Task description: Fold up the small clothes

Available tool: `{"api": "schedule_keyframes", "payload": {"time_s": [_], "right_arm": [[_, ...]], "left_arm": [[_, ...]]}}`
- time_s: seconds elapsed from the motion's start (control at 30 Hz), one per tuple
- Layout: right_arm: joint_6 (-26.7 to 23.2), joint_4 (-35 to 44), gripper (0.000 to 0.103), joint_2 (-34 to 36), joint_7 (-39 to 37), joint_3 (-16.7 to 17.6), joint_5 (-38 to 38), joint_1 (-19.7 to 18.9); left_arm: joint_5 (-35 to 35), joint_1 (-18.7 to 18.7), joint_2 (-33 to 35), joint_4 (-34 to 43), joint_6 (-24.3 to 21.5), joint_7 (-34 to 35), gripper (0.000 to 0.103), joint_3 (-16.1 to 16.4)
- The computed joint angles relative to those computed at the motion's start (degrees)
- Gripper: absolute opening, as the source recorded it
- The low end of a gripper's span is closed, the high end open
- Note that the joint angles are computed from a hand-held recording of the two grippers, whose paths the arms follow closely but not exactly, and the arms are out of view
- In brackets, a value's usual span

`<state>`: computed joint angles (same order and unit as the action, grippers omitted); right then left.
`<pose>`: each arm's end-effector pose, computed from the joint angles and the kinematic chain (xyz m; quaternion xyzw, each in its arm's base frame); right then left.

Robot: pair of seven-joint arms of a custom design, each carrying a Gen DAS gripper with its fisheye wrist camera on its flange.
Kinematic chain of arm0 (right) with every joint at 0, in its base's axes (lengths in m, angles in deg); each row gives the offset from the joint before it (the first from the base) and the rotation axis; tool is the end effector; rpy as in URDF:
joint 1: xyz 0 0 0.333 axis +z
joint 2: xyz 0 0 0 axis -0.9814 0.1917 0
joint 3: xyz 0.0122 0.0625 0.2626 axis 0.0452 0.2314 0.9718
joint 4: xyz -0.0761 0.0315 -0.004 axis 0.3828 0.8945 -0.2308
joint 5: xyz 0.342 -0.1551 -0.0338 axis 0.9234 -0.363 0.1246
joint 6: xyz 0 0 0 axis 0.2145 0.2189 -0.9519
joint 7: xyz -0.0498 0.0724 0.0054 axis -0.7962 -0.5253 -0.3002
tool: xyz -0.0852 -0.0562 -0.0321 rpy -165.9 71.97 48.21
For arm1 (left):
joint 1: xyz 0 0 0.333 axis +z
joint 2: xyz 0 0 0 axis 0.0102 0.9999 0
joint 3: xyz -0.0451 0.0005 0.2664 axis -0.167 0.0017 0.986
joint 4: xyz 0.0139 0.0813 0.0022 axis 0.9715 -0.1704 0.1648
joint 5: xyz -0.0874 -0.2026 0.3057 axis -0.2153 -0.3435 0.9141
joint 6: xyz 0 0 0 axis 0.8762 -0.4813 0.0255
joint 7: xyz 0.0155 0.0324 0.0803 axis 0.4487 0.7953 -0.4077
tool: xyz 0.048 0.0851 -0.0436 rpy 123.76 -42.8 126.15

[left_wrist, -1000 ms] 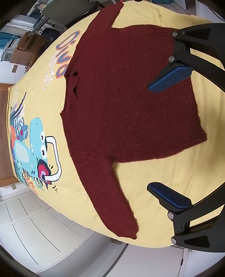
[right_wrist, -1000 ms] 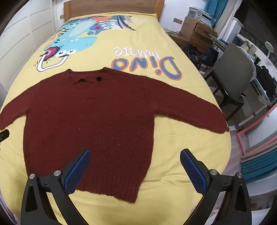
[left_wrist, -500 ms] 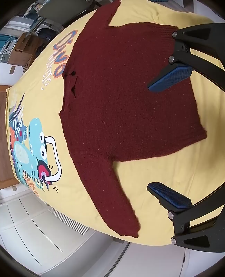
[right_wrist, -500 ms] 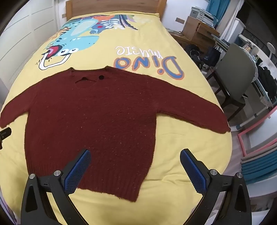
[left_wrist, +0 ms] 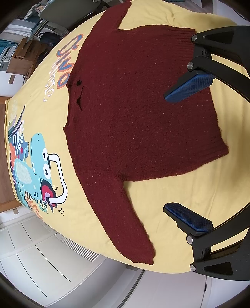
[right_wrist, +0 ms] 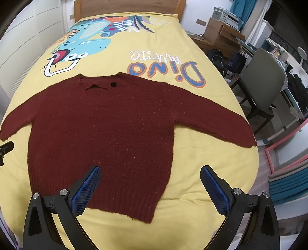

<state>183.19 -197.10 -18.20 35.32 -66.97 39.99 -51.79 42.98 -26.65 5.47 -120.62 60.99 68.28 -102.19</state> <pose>0.4424 0.3415 0.5140 -0.7627 0.5984 -0.1878 0.1579 0.3765 -0.3873 0.5614 -0.7455 0.6312 -0.0937 0.1925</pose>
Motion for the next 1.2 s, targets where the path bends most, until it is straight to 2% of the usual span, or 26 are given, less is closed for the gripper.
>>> {"api": "schedule_keyframes", "payload": {"time_s": [1.2], "right_arm": [[-0.01, 0.04, 0.102, 0.65, -1.11, -0.16, 0.58, 0.29]], "left_arm": [[-1.47, 0.33, -0.41, -1.65, 0.83, 1.39, 0.102, 0.17]]}}
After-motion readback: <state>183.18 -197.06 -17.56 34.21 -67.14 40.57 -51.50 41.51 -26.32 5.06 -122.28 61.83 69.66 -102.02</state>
